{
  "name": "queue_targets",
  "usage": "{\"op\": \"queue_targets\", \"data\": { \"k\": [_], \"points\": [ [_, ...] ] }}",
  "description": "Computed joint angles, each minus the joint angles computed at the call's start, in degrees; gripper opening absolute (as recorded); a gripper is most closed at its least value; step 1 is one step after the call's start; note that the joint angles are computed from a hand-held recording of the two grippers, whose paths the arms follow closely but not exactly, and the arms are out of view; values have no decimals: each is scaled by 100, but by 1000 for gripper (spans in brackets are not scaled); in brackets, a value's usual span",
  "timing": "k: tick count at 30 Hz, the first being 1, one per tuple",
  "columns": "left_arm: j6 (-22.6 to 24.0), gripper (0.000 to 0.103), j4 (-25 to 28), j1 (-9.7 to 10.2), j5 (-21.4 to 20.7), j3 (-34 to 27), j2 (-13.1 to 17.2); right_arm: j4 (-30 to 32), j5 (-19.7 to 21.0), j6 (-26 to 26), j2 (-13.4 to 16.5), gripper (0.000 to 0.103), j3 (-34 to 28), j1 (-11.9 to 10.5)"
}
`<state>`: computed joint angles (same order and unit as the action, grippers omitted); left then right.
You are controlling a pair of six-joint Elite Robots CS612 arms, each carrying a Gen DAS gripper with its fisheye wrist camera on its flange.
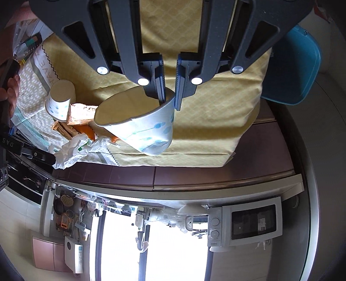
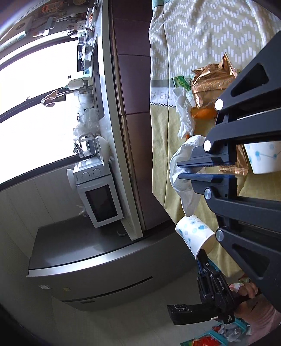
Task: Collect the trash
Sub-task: 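Carry the tissue and the blue-dotted cup to the teal bin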
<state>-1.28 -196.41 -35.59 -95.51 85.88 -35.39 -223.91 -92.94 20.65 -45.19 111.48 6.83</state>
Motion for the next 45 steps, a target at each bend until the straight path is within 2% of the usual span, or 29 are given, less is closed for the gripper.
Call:
{"op": "queue_targets", "data": {
  "k": [11,26,39,45],
  "points": [
    [-242,8,-497,217,443,576,-258,319,803,-108,166,4,-473,180],
    [-587,8,-701,532,1034,965,-463,976,1493,-397,400,4,-1159,413],
    [-940,8,-560,754,1482,1045,-478,1645,1965,-727,657,4,-1847,585],
    [-1153,8,-424,847,1509,1035,-437,2008,2135,-863,793,4,-2197,655]
  ]
}}
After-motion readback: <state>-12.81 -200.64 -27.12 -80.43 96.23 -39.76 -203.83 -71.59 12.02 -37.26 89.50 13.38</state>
